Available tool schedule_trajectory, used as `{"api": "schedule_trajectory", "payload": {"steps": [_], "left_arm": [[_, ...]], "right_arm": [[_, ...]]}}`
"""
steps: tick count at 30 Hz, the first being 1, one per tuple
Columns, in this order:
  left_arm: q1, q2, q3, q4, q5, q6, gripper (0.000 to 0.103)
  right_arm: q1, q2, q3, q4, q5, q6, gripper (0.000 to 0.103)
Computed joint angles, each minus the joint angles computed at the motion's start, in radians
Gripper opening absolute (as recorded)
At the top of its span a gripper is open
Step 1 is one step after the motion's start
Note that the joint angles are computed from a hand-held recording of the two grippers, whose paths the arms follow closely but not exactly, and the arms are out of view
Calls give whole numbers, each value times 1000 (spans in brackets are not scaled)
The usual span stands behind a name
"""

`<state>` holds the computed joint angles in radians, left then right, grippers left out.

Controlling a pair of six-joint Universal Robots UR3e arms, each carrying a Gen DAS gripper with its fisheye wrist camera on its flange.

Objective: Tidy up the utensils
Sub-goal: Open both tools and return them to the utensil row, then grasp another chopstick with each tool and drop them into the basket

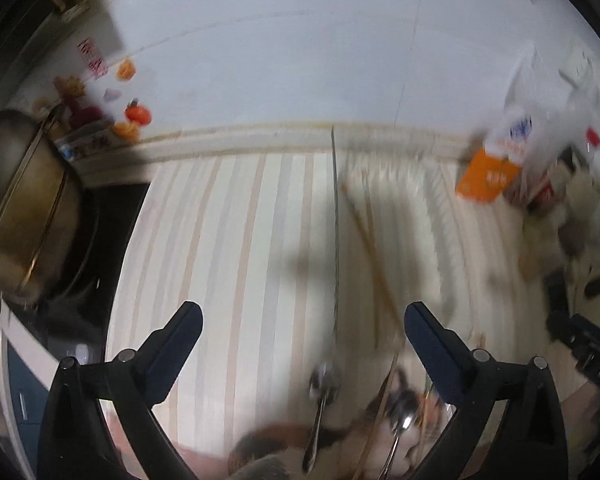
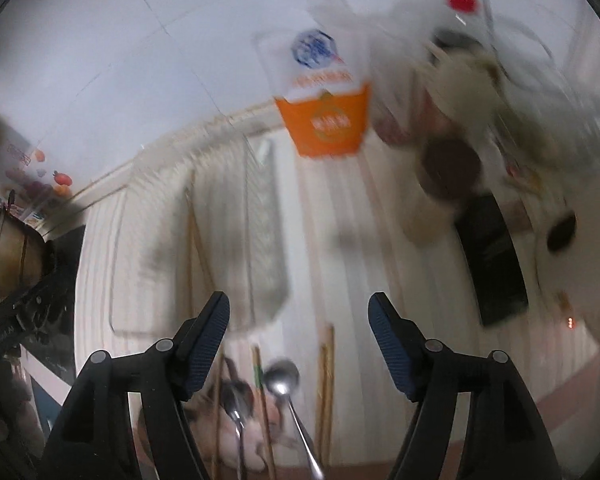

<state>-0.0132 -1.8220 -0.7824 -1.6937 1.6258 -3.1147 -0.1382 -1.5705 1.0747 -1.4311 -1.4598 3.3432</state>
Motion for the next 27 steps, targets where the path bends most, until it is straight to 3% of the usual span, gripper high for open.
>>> {"api": "schedule_trajectory", "payload": {"steps": [1,3,6,10,11,14,18,19,22,23,27], "left_arm": [[-2,63,-103,30,-10,4,103],[-11,168,-290,74,-26,5,103],[-41,254,-489,81,-64,22,98],[-111,262,-672,108,-64,34,70],[-122,257,-698,114,-62,31,70],[-147,237,-753,142,-47,19,55],[-137,245,-794,181,-55,13,22],[-132,245,-794,182,-56,10,9],[-74,261,-802,171,-90,9,5],[-53,268,-809,168,-102,13,5],[-7,287,-824,158,-114,31,4]], "right_arm": [[-21,-61,84,-6,11,-10,67],[-55,-154,221,-7,23,-31,36],[-111,-275,408,4,46,-79,24],[-148,-362,568,27,76,-115,23],[-138,-364,595,19,77,-113,23],[-104,-362,649,-16,81,-95,24],[-33,-315,699,-91,68,-61,24],[-3,-309,706,-119,46,-49,24],[70,-271,692,-148,-12,-32,14],[66,-269,695,-143,-3,-37,6],[74,-277,689,-111,-64,-33,6]]}}
